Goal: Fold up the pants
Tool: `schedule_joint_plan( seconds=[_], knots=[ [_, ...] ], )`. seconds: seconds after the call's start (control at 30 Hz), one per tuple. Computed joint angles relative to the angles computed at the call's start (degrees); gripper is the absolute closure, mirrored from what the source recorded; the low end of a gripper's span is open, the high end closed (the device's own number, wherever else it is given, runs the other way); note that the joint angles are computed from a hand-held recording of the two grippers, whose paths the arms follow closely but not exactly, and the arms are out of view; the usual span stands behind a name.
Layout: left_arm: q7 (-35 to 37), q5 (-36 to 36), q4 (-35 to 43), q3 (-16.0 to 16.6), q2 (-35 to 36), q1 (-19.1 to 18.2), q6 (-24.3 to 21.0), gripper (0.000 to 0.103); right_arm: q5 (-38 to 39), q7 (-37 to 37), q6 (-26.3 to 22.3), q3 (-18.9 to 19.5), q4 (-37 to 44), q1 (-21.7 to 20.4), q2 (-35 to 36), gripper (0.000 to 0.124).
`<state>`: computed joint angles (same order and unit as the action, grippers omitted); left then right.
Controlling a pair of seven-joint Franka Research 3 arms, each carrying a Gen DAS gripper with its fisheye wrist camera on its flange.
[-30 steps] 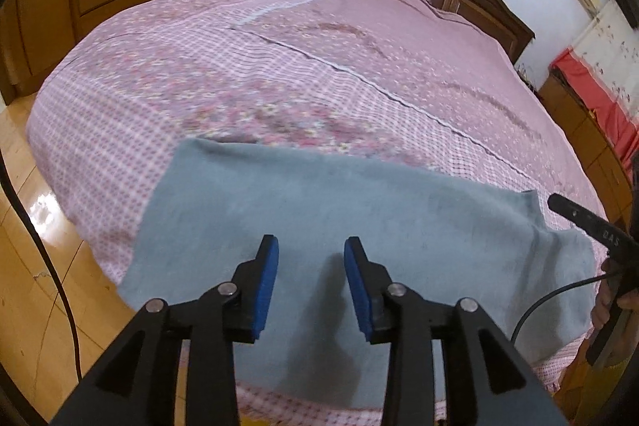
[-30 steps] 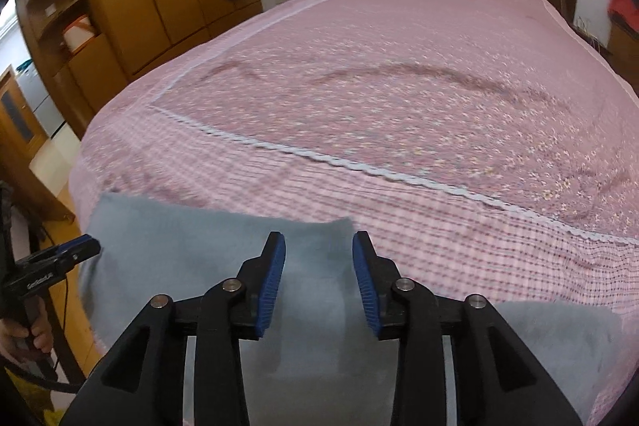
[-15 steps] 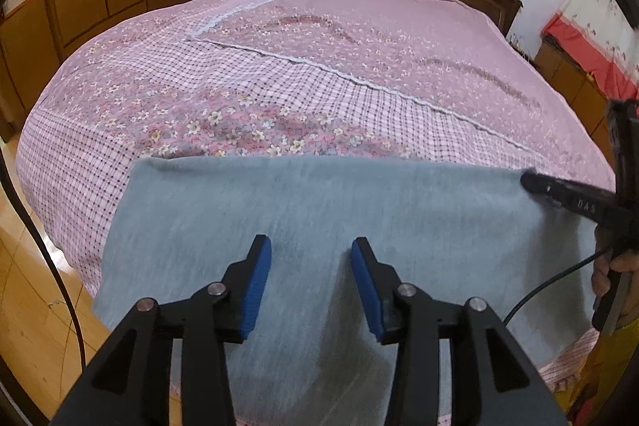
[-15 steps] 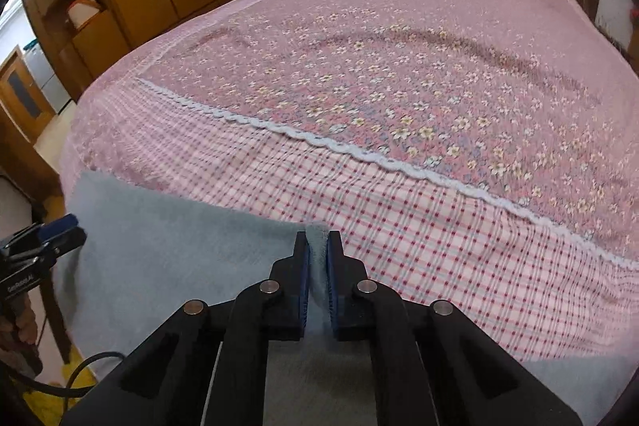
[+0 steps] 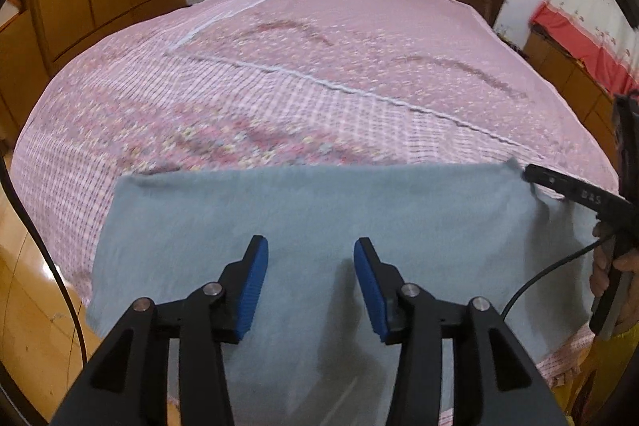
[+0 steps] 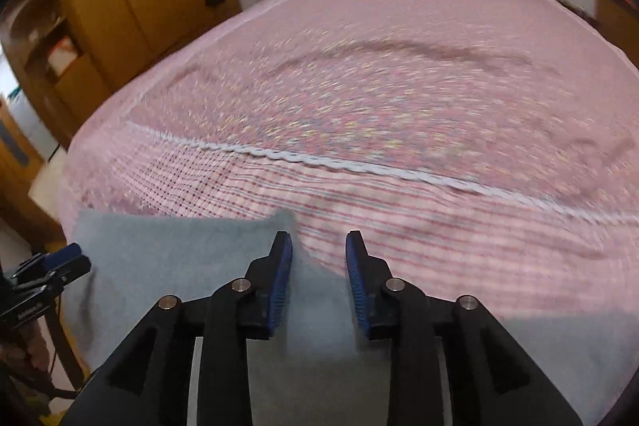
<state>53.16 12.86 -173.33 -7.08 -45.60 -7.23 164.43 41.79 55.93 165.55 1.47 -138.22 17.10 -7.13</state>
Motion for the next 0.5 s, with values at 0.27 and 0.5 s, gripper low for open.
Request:
schedule_joint_plan(
  seconds=[0.27,0.5],
  knots=[
    [2.49,-1.03,4.69,1.37,7.55,-4.88,4.58,0.056,-5.22,6.48,2.77,-1.47,-10.55,-3.40,-11.44,0.094],
    [4.30,-2.24,9.19,0.86,14.15,-8.65,7.14,0.056,-12.99,14.50,4.15,-1.10,-16.63,-8.09,-17.67,0.092]
  ],
)
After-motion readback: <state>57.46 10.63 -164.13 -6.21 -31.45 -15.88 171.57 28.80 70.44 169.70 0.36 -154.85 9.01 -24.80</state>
